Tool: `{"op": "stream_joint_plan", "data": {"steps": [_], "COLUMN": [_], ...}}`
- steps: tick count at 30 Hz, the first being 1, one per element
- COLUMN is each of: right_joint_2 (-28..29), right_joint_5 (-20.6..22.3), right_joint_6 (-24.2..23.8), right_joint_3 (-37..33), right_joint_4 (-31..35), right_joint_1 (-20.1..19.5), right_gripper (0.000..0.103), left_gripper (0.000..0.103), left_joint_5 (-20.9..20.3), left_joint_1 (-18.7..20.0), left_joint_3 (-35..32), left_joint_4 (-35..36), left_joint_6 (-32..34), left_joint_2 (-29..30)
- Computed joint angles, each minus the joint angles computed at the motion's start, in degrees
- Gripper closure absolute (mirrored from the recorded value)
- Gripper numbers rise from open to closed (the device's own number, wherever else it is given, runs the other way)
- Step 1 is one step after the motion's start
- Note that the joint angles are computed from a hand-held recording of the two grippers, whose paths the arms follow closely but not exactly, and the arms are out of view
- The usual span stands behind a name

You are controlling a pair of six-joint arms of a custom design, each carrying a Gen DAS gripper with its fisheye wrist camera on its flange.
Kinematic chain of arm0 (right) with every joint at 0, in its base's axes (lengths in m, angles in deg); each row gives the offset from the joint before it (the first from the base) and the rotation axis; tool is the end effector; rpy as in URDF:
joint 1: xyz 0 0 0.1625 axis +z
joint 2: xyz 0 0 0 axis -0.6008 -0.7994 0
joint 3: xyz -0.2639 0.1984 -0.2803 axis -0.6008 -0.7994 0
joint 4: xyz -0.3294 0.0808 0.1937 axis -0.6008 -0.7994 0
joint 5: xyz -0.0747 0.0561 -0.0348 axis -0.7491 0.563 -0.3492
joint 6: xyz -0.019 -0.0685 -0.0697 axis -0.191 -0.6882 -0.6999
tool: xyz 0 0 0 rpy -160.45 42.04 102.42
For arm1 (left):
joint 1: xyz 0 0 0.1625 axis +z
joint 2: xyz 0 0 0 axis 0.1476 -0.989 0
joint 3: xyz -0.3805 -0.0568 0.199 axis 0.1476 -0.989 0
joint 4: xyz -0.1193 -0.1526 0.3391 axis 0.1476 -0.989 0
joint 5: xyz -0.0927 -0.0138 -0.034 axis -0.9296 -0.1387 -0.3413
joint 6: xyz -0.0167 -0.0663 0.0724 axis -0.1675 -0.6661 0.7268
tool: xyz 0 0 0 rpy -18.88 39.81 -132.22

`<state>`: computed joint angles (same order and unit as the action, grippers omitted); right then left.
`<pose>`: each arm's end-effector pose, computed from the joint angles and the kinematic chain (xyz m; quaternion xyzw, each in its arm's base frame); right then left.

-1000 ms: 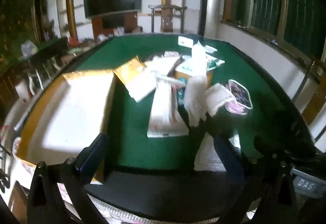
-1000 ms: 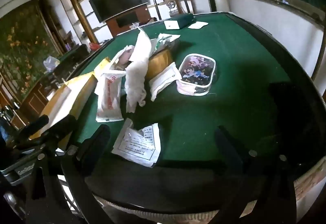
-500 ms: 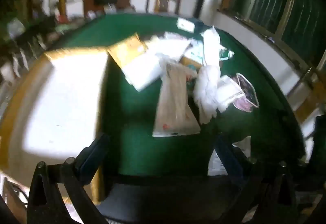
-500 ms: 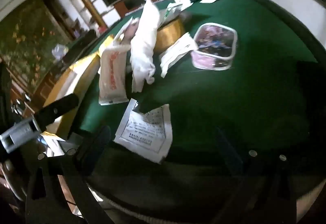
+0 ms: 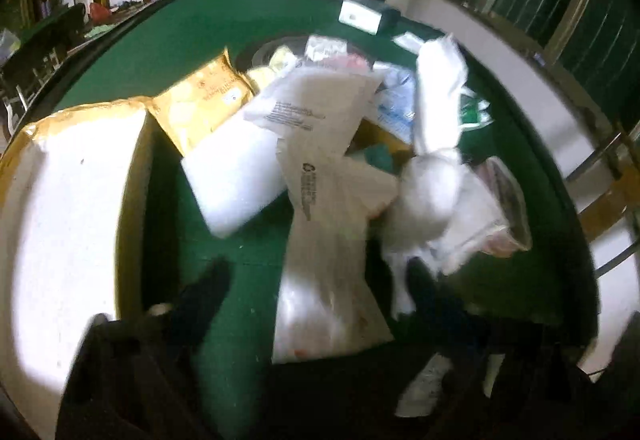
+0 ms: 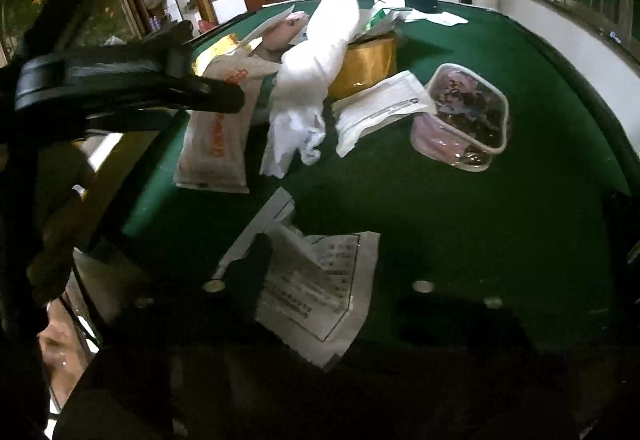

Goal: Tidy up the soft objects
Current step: 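Grasp the white plastic bag with the left tool while the right tool grasps a printed paper leaflet, then carry both items over the yellow-edged box and open both tools to drop them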

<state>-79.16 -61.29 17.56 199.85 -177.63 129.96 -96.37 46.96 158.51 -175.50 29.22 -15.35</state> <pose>0.1251 -0.4747 0.0509 0.2313 -0.9083 0.2583 0.2339 -0.1289 -0.5448 0.0524 0.0619 0.9197 -0.2650 0.2831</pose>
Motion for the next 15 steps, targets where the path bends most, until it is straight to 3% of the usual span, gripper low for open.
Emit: {"op": "stream_joint_plan", "data": {"steps": [1,4,6,11,15], "right_joint_2": [-0.5,-2.06,-3.59,-5.35,-6.81], "right_joint_5": [1.62,4.82,7.86,11.93,13.85], "right_joint_6": [0.18,0.56,1.35,2.74,4.78], "right_joint_3": [0.44,1.76,2.12,2.96,3.29], "right_joint_4": [0.62,1.93,4.01,3.67,4.26], "right_joint_1": [-0.61,-1.87,-2.85,-3.47,-3.05], "right_gripper": [0.076,0.082,0.083,0.083,0.083], "left_gripper": [0.064,0.071,0.071,0.072,0.072], "left_joint_5": [-0.98,-5.68,-5.57,-5.75,-7.65], "left_joint_1": [0.51,1.7,0.39,-3.02,-3.36], "left_joint_3": [0.03,1.58,4.51,10.41,14.6], "left_joint_4": [0.8,-0.42,-4.97,-6.61,-9.61], "left_joint_6": [-0.76,-1.9,-1.19,-3.19,-4.82], "left_joint_2": [-0.28,-1.86,-3.0,-7.96,-12.94]}}
